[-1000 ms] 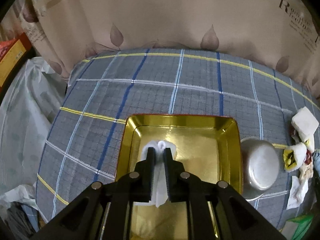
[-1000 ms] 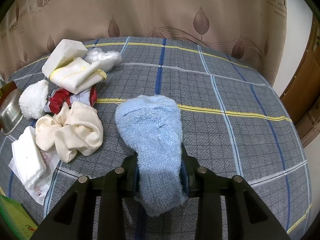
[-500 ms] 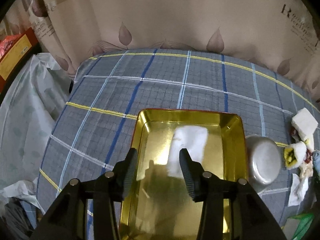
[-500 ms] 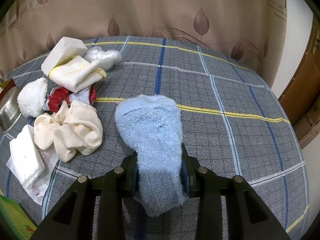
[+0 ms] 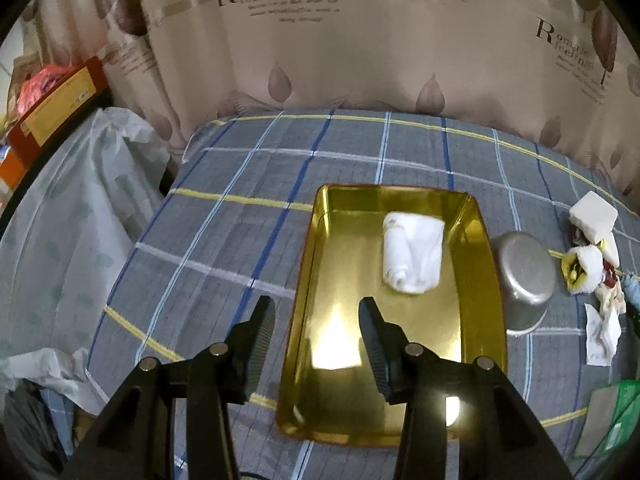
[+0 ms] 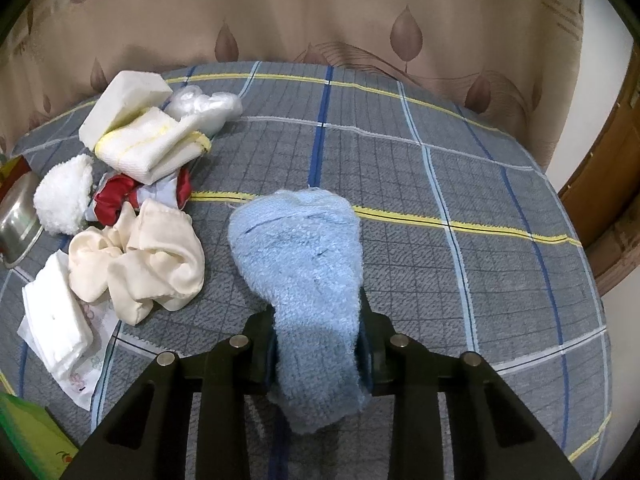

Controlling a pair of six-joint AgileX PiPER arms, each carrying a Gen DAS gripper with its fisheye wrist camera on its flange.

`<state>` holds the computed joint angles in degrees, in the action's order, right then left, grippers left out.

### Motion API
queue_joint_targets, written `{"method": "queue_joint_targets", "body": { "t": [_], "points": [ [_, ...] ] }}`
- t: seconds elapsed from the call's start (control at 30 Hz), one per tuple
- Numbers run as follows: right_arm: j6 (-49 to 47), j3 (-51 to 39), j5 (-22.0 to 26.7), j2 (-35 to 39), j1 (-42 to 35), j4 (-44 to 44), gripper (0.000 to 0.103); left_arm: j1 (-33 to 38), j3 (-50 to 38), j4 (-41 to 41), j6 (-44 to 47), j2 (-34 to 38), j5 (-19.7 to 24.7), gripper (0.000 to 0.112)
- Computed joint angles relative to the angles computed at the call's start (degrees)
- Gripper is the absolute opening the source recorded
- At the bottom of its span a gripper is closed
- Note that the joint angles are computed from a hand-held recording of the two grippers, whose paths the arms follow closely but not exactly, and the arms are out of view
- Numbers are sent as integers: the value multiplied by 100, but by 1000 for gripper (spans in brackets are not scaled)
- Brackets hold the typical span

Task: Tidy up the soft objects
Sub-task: 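Carry the blue sock over the gold tray and release it with the right gripper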

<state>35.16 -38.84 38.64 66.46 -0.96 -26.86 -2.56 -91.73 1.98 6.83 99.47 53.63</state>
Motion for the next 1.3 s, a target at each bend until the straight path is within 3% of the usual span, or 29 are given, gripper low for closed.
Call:
{"method": "queue_joint_targets", "body": {
  "t": [0.17, 0.47, 0.77, 1.03, 1.17, 1.3],
  "points": [
    [100, -250, 315, 137, 173, 30, 24, 162, 577, 55, -56, -278, -300, 44],
    [583, -1087, 1386, -43, 965, -127, 24, 559, 875, -222, -36, -347, -501, 44],
    [736, -2683, 2105, 747, 2352, -49, 24, 751, 1181, 32, -304, -468, -811, 44],
    [572, -4303, 2019, 2117, 3569, 317, 24, 890, 1322, 151, -512, -511, -926, 44],
    [461, -4959, 1867, 2863, 4039, 500, 25, 826, 1434, 688, -936, -551, -1093, 44],
    [340, -5582, 1835, 3609, 4380, 732, 25, 1036, 1345, 299, -713, -488, -959, 44]
  ]
}}
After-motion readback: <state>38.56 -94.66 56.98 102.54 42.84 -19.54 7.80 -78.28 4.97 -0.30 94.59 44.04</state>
